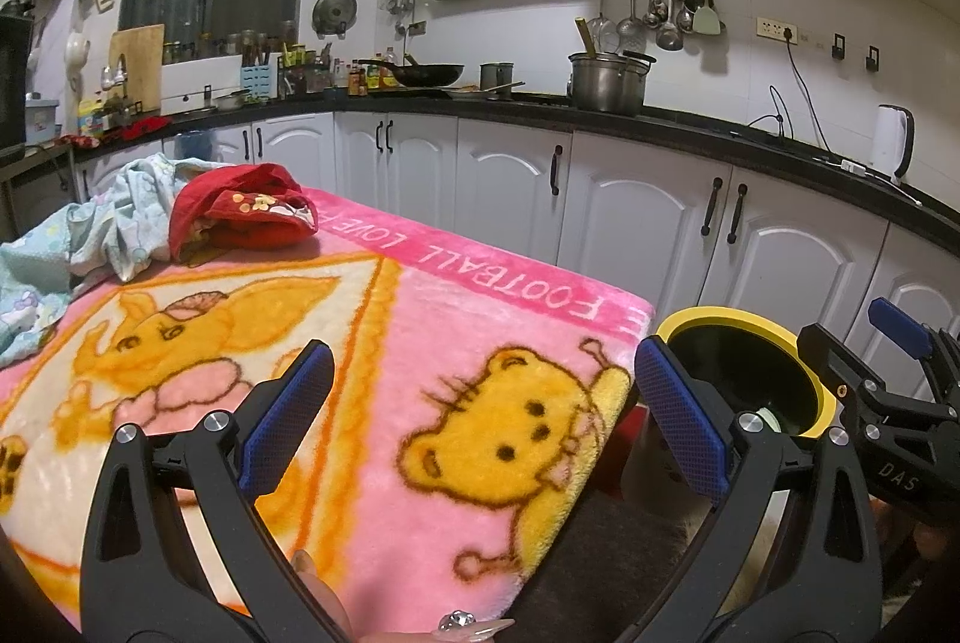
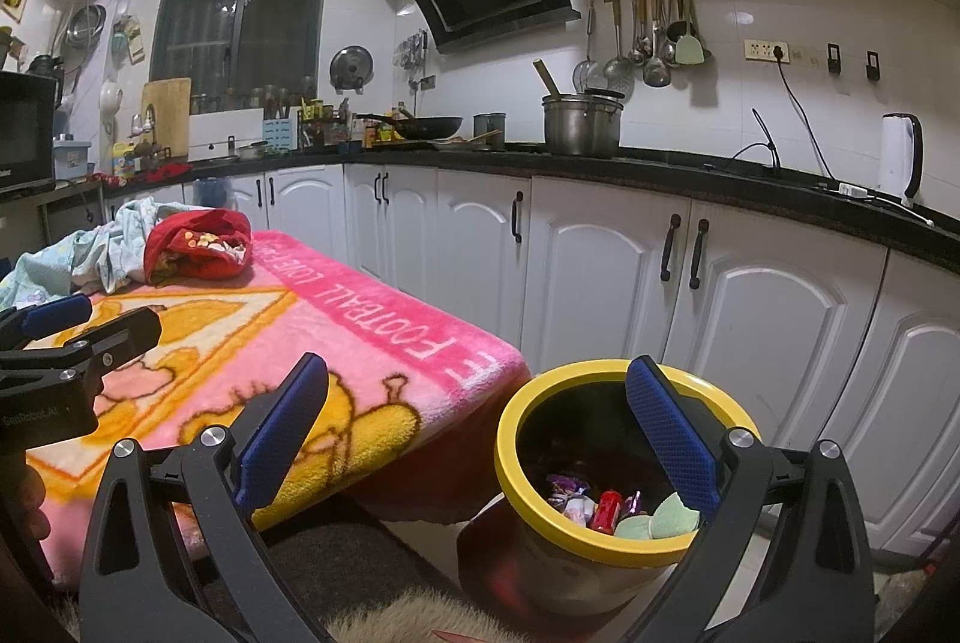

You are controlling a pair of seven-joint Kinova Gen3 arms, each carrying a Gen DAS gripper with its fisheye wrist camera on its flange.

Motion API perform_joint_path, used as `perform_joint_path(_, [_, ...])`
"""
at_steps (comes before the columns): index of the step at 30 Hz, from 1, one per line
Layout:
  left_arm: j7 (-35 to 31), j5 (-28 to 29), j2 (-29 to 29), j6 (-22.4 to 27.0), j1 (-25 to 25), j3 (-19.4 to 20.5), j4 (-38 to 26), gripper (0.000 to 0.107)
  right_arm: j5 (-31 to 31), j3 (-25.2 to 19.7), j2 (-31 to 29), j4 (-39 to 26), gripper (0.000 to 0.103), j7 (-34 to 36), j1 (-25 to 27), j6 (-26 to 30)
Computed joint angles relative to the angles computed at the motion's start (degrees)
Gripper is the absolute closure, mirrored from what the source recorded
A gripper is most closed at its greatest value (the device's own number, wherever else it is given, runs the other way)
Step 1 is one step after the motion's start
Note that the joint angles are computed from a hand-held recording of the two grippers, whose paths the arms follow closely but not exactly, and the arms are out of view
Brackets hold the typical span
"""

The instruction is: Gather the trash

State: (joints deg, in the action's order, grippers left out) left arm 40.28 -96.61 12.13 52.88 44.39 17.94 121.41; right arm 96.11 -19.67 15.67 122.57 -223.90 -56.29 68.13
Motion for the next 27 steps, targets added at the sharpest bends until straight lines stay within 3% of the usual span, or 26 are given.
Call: perform_joint_path(27, [-1.35,1.08,-0.08,2.5,0.6,-0.15,0.66,0.015,-0.44,-0.4,0.08,0.05,0.006,-0.55,-0.43,-0.66])
